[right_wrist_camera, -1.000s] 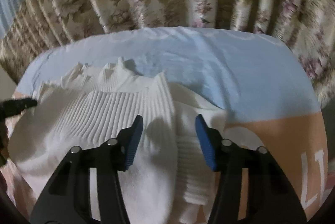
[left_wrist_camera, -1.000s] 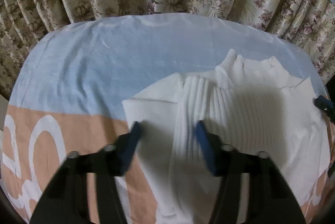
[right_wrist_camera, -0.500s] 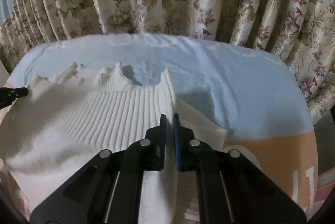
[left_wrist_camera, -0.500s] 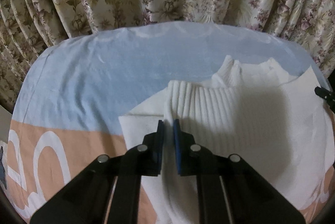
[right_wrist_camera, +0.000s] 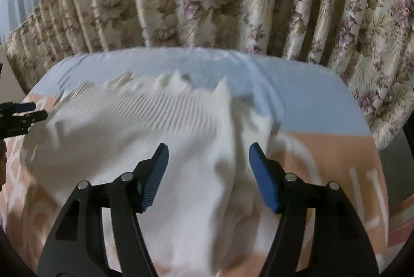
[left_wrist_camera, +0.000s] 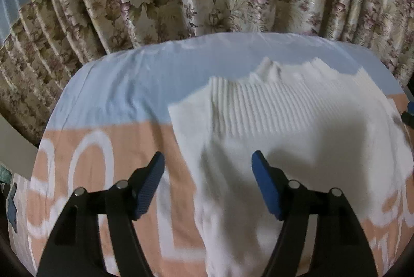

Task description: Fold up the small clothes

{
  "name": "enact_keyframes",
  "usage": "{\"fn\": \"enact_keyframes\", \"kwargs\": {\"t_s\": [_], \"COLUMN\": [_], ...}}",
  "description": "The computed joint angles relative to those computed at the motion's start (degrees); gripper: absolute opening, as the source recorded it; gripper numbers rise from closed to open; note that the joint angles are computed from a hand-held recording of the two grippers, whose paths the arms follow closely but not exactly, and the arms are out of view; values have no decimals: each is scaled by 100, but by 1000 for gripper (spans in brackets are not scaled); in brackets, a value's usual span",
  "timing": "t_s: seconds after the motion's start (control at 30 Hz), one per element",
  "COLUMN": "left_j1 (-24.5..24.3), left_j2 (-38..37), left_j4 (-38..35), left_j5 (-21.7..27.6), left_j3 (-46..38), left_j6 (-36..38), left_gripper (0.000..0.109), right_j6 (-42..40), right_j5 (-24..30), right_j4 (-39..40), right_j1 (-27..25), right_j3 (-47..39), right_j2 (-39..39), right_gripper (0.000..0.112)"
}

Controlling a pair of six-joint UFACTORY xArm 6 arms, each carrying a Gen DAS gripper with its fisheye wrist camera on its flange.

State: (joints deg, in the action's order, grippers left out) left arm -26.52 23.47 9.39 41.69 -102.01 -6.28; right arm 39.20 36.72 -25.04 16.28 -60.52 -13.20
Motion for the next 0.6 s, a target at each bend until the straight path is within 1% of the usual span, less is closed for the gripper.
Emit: {"fn": "enact_keyframes", "kwargs": {"t_s": [0.03,0.17,0.27,0.33,0.4,0.43,0.47,0.5,0.53,0.57,0.6], "left_j1": [-31,-108,-150,-132,-112,-98,-85,-78,-72,-66,-60], "left_j2": [-299,-1123,-1501,-1687,-1761,-1795,-1801,-1799,-1786,-1780,-1760], "left_j4": [52,101,181,134,112,22,-102,-184,-336,-470,-623], "left_j5": [-120,-446,-550,-733,-825,-849,-842,-809,-773,-753,-699], "left_j3": [439,1631,2188,2529,2677,2725,2731,2715,2691,2682,2656], "left_j6": [-98,-270,-352,-364,-400,-349,-264,-213,-108,-14,89], "left_gripper": [70,70,71,71,70,63,57,47,37,29,15], "right_j6": [62,571,933,1019,896,813,808,800,778,792,828], "right_j5": [30,121,335,309,108,59,74,83,130,161,182], "right_j4": [27,-12,-249,-152,165,276,255,222,180,150,106], "right_j1": [72,382,558,531,418,390,390,389,407,415,422], "right_j3": [130,710,987,1175,1356,1377,1366,1346,1313,1306,1320], "right_j2": [-114,-632,-898,-1024,-1122,-1121,-1103,-1077,-1046,-1040,-1055], "right_gripper": [66,66,66,65,52,43,38,33,19,12,10]}}
